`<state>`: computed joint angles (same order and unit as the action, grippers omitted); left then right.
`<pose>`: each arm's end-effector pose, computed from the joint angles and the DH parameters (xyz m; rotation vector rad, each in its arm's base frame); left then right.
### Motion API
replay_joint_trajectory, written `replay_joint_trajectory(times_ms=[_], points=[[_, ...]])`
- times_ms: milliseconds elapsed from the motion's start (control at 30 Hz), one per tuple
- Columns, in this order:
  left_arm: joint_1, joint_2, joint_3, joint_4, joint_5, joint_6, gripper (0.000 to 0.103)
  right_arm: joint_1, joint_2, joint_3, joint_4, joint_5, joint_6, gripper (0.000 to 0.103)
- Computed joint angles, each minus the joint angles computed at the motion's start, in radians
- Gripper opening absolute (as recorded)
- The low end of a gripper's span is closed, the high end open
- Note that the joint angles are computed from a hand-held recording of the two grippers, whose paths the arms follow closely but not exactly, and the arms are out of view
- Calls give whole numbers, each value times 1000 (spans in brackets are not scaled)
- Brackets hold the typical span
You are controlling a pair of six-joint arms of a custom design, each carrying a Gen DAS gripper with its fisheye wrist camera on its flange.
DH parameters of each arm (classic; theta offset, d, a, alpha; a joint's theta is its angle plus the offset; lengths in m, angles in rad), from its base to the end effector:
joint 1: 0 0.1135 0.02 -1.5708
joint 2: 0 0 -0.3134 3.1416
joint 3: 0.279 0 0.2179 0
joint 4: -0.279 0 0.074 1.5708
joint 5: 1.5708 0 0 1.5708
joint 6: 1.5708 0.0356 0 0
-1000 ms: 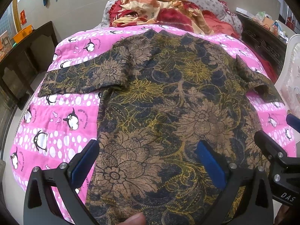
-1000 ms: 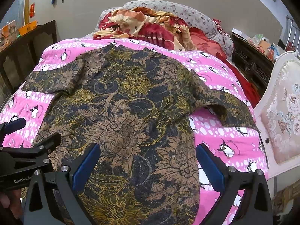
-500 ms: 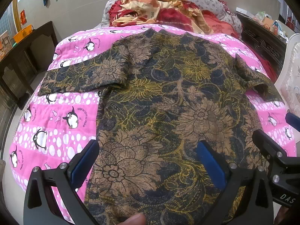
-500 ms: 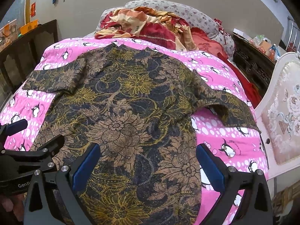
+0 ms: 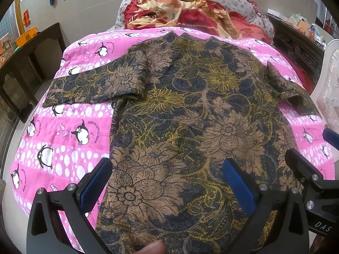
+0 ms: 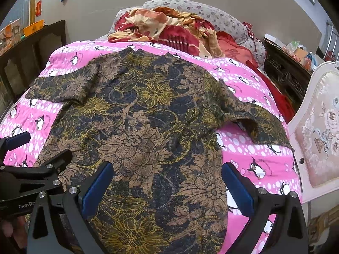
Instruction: Fold small clothes
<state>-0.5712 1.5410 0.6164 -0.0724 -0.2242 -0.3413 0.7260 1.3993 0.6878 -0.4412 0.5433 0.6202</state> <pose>0.2093 -0.1251 0.2044 0.2068 2.5233 -0.0732 0.1668 0.1235 0.2355 0.0152 2.4812 -0.2119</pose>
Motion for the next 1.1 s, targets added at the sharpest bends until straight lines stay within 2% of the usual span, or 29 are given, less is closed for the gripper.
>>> replay_joint_trajectory(times_ms=[1100], points=[[15,4,-11,6,5,10,103,-12,-1,-16,7,2,-11,103]])
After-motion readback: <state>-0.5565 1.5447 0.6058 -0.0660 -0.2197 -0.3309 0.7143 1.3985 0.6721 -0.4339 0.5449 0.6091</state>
